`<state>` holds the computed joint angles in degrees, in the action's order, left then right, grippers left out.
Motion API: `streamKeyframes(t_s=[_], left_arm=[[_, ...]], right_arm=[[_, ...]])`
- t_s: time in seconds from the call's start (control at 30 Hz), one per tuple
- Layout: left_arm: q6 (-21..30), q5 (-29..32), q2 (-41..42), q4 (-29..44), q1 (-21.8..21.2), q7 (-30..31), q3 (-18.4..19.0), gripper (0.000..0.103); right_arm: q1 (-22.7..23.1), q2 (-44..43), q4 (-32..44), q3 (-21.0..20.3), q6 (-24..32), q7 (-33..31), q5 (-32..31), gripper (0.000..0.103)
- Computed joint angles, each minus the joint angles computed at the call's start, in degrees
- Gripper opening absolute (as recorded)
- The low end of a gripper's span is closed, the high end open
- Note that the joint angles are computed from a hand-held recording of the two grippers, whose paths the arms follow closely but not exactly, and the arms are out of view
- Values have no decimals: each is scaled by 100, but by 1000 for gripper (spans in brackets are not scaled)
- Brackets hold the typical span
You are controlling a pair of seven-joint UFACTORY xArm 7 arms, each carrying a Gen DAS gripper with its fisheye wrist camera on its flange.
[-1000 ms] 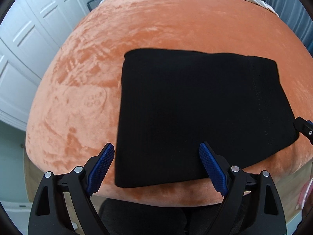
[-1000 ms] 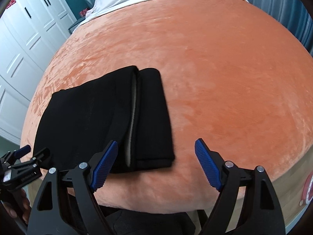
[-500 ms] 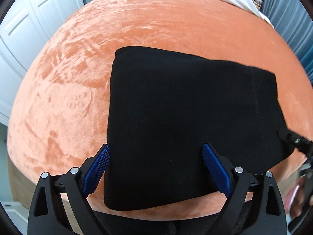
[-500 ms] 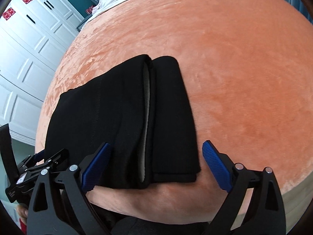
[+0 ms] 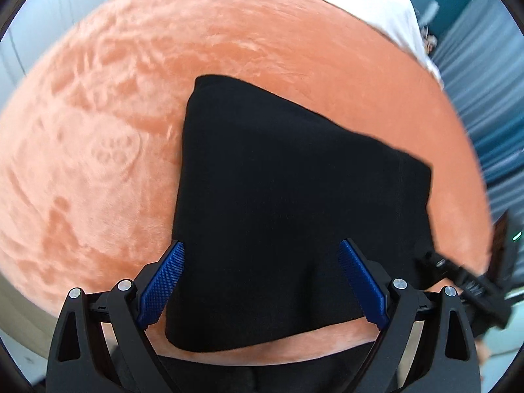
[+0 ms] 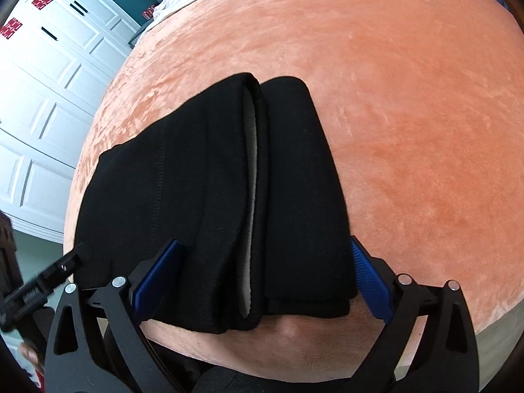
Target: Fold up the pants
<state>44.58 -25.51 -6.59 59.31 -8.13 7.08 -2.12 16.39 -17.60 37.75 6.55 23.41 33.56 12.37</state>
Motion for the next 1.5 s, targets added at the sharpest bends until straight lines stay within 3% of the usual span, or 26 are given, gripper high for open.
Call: streamKeyframes(t_s=[0.13,0.27,0.33,0.5,0.57,0.6,0.67,0.77,0.87,0.97,1.0,1.03,1.17,1.23,1.3,1.4,1.43,1.5], left_arm=[[487,-1122,97,221,197,553,337,92],[1365,-2016,385,476,467,919,498,92],[1334,-1884,418,446,546,903,380,92],[820,-740,310,295,369,630,18,92],[616,-213,247,197,253,439,-93,92],[512,51,262,166,192,340,-146,98],[337,269,322,129,96,233,-186,98],[340,-210,321,111,94,348,-61,98],[473,-1070,283,44,203,769,118,96],[506,-1047,100,-98,307,573,170,68],[525,-1041,60,-127,333,579,197,51],[591,-1117,17,-144,347,661,232,41],[758,-1108,-156,-131,332,690,242,33],[749,-1035,-73,-64,324,677,235,39],[770,-1015,118,-9,326,530,216,61],[627,-1174,261,-128,401,464,239,78],[614,-1269,294,-170,422,538,246,82],[385,-1464,318,-330,416,698,200,88]], right_arm=[[138,-58,-75,-178,-103,-268,335,96],[344,-79,-126,-412,-182,-765,845,96],[460,-29,-114,-530,-206,-1112,1149,96],[616,128,-71,-643,-222,-1878,1880,98],[552,212,-34,-539,-256,-1989,1883,98],[505,259,-13,-474,-288,-1974,1842,98],[438,334,-3,-370,-437,-1928,1783,98],[393,389,-59,-257,-775,-1813,1703,97],[384,397,-83,-195,-897,-1671,1548,85],[491,346,-115,-255,-986,-1648,1595,64],[504,302,-132,-269,-986,-1636,1595,55],[514,248,-136,-272,-974,-1624,1573,47],[333,209,-70,-92,-833,-1169,1090,43],[465,173,-121,-234,-873,-1231,1268,43],[713,180,-169,-472,-979,-1493,1728,44],[922,175,-238,-666,-1067,-1837,2234,55],[917,193,-244,-663,-1062,-1852,2308,62],[943,231,-254,-701,-1077,-1974,2500,67]])
